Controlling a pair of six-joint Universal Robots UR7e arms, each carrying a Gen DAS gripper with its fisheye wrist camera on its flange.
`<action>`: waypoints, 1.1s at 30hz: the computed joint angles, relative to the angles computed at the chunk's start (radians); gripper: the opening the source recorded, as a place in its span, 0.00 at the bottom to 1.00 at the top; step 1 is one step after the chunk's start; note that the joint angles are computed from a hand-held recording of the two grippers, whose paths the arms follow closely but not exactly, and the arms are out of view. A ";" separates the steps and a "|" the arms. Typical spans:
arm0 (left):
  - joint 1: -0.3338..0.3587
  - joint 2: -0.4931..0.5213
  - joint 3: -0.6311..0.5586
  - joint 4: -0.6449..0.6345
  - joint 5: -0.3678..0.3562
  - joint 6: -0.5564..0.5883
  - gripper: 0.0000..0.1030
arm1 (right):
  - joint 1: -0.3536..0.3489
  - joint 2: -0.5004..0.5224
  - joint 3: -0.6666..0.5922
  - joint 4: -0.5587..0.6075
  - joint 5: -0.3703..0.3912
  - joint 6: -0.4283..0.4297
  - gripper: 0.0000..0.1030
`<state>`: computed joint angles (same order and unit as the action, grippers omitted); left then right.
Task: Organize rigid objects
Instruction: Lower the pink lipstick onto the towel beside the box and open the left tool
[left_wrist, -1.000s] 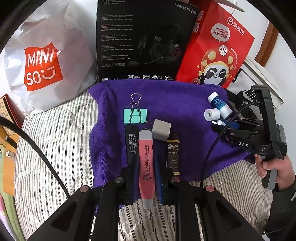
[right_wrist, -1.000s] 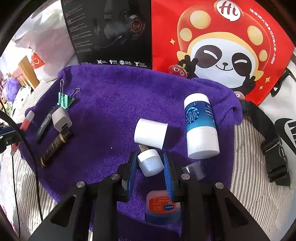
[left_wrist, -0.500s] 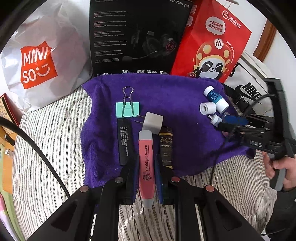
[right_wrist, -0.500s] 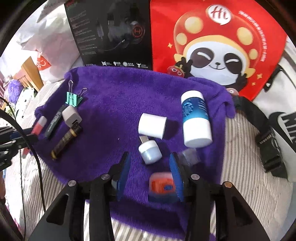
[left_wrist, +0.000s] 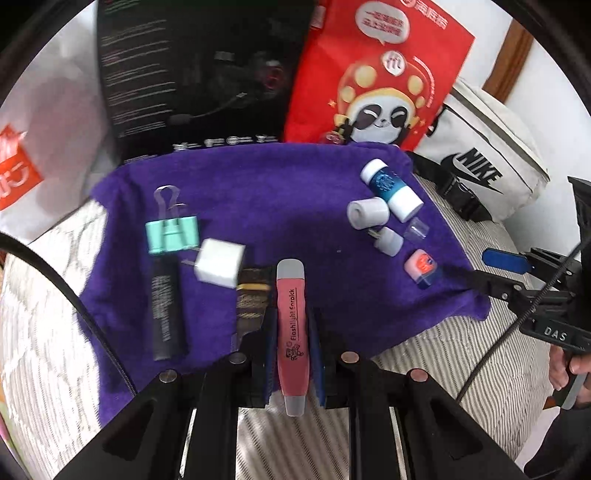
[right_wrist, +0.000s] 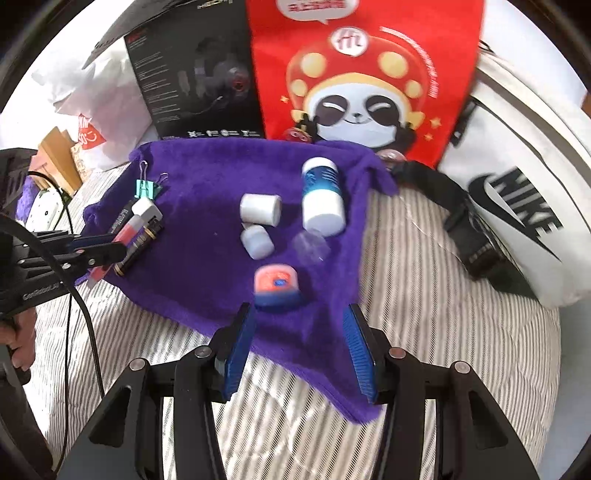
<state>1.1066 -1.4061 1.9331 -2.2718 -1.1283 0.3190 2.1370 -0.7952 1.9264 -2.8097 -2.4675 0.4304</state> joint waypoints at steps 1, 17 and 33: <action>-0.004 0.009 0.001 -0.003 0.002 0.001 0.16 | 0.000 -0.004 0.007 0.000 -0.004 0.007 0.48; 0.005 0.136 -0.056 -0.022 0.036 -0.010 0.16 | -0.008 -0.044 0.070 -0.046 0.007 0.046 0.48; -0.025 0.123 0.017 -0.085 0.093 0.028 0.29 | -0.004 -0.047 0.091 -0.084 0.047 0.077 0.48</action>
